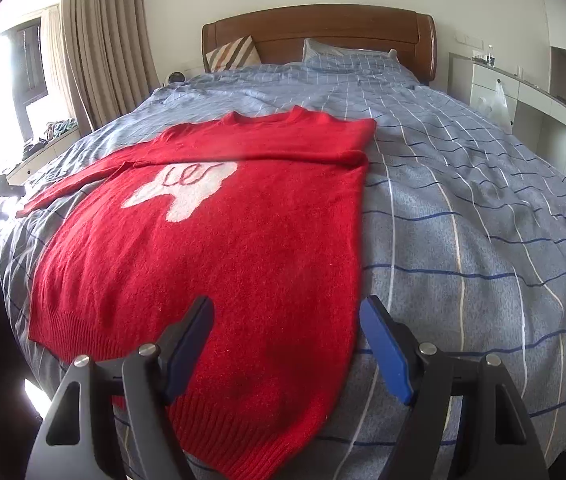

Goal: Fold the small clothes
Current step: 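Grasp the other sleeve cuff with the left gripper and fold it across the body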

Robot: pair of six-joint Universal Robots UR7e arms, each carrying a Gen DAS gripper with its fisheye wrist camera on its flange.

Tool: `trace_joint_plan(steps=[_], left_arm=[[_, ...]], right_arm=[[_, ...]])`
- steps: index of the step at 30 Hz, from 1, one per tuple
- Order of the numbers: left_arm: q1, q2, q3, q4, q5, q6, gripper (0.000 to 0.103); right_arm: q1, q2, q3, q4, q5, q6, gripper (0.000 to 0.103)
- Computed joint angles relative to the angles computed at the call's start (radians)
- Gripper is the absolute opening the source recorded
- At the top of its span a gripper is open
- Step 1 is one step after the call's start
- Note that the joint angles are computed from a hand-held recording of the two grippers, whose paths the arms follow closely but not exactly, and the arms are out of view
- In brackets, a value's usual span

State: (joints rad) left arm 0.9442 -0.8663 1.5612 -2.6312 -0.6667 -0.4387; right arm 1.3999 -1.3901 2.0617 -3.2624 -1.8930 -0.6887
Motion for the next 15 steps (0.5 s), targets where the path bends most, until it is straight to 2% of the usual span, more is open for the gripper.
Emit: trace_joint_plan(steps=[6,11,13,15], left_arm=[[0.071,-0.039,-0.063,0.066,-0.009,-0.055,0.103],[0.143,-0.007,-0.154,0.173,-0.08,-0.136,0.103],[0.156,0.015,-0.184,0.211,-0.079,-0.172,0.102],[0.153,0.033,-0.194,0.198,-0.067,-0.151,0.102]], right_arm=[[-0.009,-0.004,-0.004,0.014,0.012,0.02,0.075],[-0.014,-0.002,-0.011,0.03,0.015,0.036,0.075],[-0.013,0.0,-0.011,0.029,0.007,0.031,0.075],[-0.007,0.006,-0.01,0.015,-0.009,0.015,0.075]])
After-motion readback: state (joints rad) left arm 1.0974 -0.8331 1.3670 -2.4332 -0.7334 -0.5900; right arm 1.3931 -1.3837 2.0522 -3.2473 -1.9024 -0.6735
